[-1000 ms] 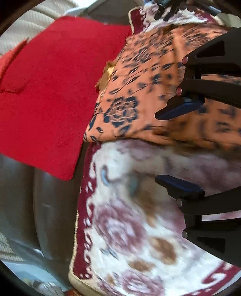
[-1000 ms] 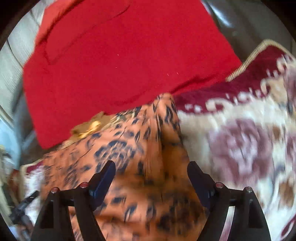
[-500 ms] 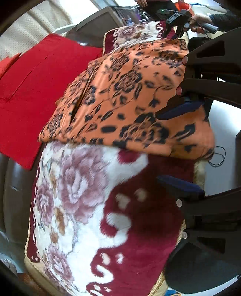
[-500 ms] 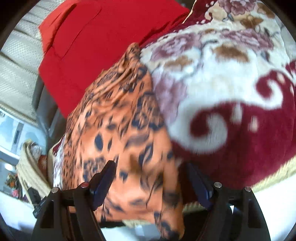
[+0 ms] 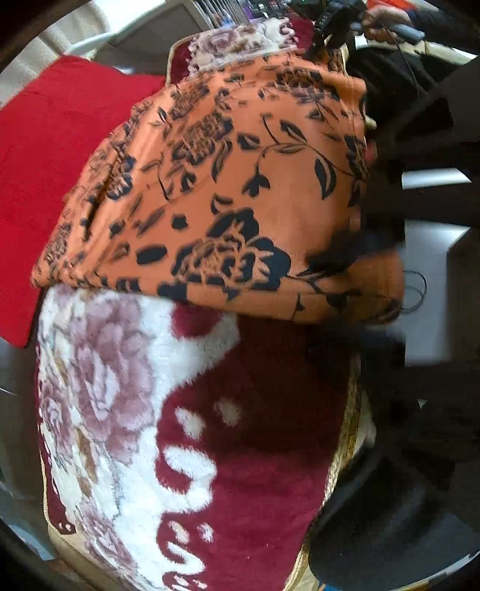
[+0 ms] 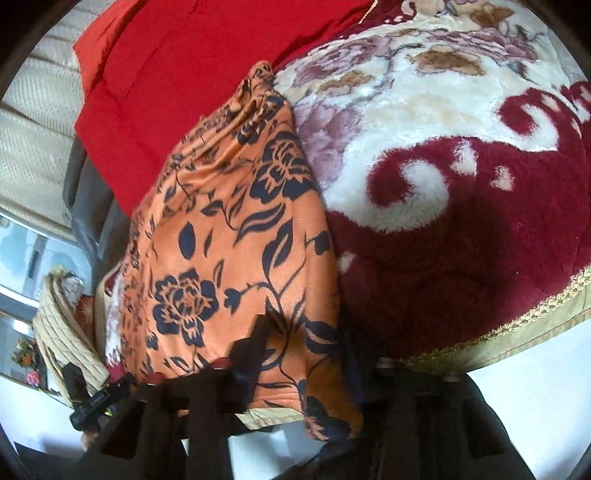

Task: Fold small clothes

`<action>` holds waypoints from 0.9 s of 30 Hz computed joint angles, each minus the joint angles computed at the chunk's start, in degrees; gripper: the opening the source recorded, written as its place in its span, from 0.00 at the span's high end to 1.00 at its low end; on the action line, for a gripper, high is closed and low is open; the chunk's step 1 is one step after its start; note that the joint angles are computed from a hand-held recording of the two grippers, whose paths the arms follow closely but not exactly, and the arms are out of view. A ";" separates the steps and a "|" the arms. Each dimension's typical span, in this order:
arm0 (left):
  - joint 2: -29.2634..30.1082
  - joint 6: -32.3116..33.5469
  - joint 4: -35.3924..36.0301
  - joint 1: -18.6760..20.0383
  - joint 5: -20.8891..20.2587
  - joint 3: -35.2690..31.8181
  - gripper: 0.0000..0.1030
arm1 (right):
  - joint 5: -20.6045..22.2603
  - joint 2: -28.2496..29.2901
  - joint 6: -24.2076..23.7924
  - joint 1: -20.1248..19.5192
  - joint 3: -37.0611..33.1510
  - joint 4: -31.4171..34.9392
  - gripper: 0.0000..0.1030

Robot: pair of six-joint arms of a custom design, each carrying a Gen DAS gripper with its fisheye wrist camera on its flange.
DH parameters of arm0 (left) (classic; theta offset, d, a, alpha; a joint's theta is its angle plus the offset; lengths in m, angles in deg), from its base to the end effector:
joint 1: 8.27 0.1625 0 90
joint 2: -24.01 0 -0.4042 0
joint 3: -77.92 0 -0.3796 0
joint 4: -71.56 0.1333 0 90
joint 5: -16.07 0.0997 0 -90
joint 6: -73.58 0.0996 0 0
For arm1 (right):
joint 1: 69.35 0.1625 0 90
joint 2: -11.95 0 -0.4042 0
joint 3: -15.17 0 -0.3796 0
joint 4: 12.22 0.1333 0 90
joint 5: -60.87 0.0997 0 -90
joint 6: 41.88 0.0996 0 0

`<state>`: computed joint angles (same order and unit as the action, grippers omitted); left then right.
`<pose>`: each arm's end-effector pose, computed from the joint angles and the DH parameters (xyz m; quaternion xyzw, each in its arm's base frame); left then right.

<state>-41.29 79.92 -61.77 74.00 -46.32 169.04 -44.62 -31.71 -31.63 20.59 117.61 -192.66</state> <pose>0.0928 -0.6506 0.3102 0.0815 0.9570 -0.1507 0.2340 0.1060 -0.6245 0.0876 -0.1223 -0.9461 0.2807 0.1051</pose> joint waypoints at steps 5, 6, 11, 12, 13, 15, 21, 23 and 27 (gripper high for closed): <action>-6.08 2.27 -7.31 -1.13 -5.68 4.21 0.95 | 1.30 -2.28 0.87 1.03 1.34 1.42 0.93; -7.84 3.38 -10.39 -1.94 -6.33 5.62 0.95 | 2.37 -3.33 0.40 1.57 2.40 -0.44 0.93; -6.26 2.93 -8.81 -0.87 -6.05 3.99 0.95 | 3.36 -5.33 -1.12 2.29 3.65 -3.70 0.93; -5.35 1.63 -6.64 -0.23 -5.92 3.06 0.95 | 4.21 -5.01 -0.45 1.30 3.69 -3.27 0.93; -4.28 -0.36 -4.33 0.32 -5.52 2.31 0.95 | 5.49 -4.63 0.55 0.18 3.71 -2.72 0.93; -4.54 -1.94 -3.83 0.39 -5.22 3.01 0.95 | 7.43 -4.13 2.77 -1.36 4.18 -2.59 0.93; -7.60 0.94 -8.67 -1.32 -6.26 6.04 0.95 | 9.01 -7.53 0.39 0.36 7.21 -9.91 0.93; -4.47 -3.17 -2.96 0.33 -4.22 3.09 0.95 | 7.24 -6.83 0.67 -0.70 6.03 -7.44 0.93; -6.49 0.48 -7.83 -0.88 -5.01 5.51 0.95 | 12.25 -5.84 3.97 -4.33 7.00 -7.60 0.93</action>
